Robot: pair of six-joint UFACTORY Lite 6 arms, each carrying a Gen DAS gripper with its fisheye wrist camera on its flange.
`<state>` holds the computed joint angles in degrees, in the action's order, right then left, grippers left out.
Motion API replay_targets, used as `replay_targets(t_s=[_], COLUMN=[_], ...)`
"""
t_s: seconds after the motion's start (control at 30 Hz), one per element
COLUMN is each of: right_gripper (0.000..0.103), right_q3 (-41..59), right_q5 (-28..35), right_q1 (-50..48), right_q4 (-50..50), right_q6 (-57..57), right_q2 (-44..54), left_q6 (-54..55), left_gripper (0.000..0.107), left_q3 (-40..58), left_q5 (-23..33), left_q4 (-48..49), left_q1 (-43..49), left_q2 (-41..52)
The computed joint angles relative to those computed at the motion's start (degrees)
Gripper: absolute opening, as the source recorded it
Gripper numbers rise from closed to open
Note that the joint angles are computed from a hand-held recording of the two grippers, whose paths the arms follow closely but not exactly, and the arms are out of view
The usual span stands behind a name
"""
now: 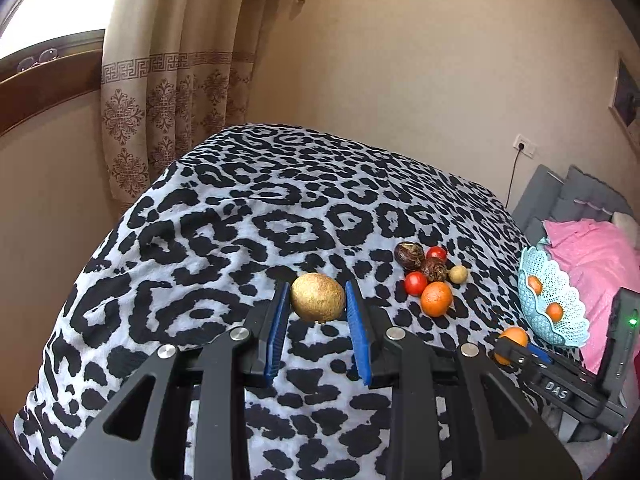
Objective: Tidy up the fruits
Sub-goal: 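Grasp the large orange with the right gripper while the left holds the tan fruit, then carry the large orange into the blue basket and release it while the left holds the tan fruit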
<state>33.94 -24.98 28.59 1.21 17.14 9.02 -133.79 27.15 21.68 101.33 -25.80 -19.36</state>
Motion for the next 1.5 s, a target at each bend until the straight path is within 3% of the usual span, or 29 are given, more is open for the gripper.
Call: replay_targets(t_s=[0.37,0.7,1.1,1.5], right_gripper=[0.045,0.045,0.045,0.045], right_q3=[-12.2,-17.7,-17.8,-13.3], right_q5=[0.0,0.2,-1.6,-3.8], right_q1=[-9.5,-24.5,-35.8,-40.4], right_q4=[-10.2,-27.9,-35.6,-31.9], right_q6=[10.5,25.4,30.2,24.7], right_q2=[-19.1,-29.8,-30.0,-20.7], left_q6=[1.5,2.3,4.1,5.4], left_gripper=[0.029,0.029,0.029,0.029], left_q3=[0.9,1.4,1.7,2.2], left_q5=[2.7,4.6,7.5,9.1], left_q4=[-2.7,-4.0,-6.7,-8.3], left_q1=[-4.4,-7.6,-12.1,-15.0], left_q2=[0.7,1.2,0.3,0.0])
